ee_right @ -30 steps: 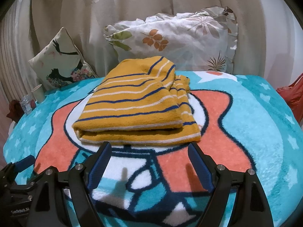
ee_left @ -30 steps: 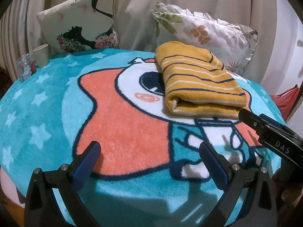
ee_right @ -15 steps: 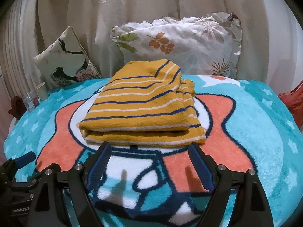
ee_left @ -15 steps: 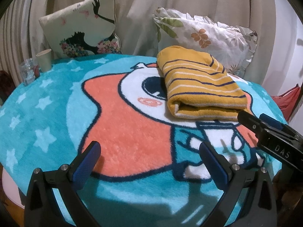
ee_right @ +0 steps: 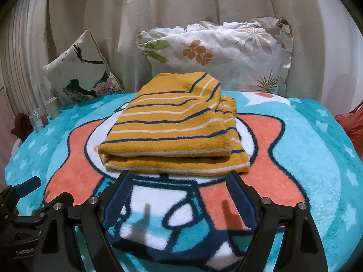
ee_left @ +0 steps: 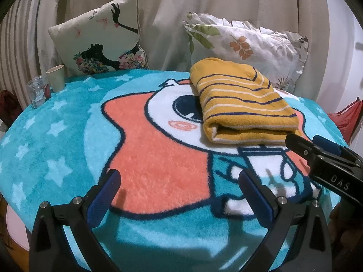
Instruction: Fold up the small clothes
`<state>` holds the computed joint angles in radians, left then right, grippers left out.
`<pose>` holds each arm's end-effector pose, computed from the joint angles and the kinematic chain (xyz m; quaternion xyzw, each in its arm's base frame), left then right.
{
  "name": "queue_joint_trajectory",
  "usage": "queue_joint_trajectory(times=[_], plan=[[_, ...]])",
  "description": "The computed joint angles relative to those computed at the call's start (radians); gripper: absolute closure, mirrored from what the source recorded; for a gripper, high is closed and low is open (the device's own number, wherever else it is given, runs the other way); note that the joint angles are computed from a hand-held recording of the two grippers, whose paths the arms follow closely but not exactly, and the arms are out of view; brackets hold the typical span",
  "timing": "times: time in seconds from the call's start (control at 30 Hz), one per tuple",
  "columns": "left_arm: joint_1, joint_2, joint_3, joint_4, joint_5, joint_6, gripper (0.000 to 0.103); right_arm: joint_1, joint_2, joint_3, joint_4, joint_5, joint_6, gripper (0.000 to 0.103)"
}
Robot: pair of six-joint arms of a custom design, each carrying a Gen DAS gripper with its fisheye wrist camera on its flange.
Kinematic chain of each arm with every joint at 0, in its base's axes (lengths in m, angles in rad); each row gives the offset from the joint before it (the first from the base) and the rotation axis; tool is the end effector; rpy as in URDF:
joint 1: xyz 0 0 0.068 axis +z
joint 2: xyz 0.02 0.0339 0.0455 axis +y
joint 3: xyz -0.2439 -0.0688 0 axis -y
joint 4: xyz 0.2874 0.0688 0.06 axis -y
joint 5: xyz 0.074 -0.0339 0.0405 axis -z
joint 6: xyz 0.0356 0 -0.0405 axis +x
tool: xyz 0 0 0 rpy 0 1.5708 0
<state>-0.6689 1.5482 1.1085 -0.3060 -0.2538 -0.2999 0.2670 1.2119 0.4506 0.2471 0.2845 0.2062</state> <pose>0.3035 -0.2285 0.2157 0.1168 0.9026 -0.0826 0.4060 0.2708 0.0637 0.1338 0.0454 0.8567 -0.0021 0.5138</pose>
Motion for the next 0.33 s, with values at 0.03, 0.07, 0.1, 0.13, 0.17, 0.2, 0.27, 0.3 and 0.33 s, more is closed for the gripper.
queue_joint_trajectory(times=[0.03, 0.07, 0.1, 0.13, 0.17, 0.2, 0.27, 0.3, 0.33], plan=[[0.0, 0.001, 0.0, 0.0, 0.001, 0.0, 0.0, -0.001, 0.001, 0.0, 0.001, -0.002, 0.0, 0.015], [0.0, 0.003, 0.0, 0.001, 0.003, 0.0, 0.0, -0.002, 0.003, 0.0, 0.003, -0.004, 0.0, 0.015], [0.0, 0.005, 0.001, 0.001, 0.005, -0.001, 0.0, -0.003, 0.003, 0.0, 0.004, -0.004, -0.002, 0.014], [0.002, 0.006, 0.001, 0.003, 0.01, -0.002, 0.0, -0.002, 0.004, 0.0, 0.005, -0.003, -0.002, 0.014], [0.004, 0.004, -0.004, 0.01, 0.017, -0.001, 0.0, -0.002, 0.006, 0.0, 0.006, -0.003, -0.003, 0.014], [0.006, 0.002, -0.008, 0.017, 0.022, 0.004, 0.0, -0.001, 0.005, -0.002, 0.008, -0.002, -0.002, 0.014], [0.003, 0.002, -0.01, 0.02, 0.017, 0.009, 0.0, 0.004, 0.01, -0.001, 0.011, -0.002, 0.0, 0.014], [0.004, 0.001, -0.01, 0.02, 0.014, 0.008, 0.0, 0.007, 0.015, -0.001, 0.012, -0.001, 0.002, 0.014], [0.007, 0.003, -0.006, 0.016, 0.019, 0.003, 0.0, 0.007, 0.023, 0.004, 0.012, -0.003, 0.002, 0.014]])
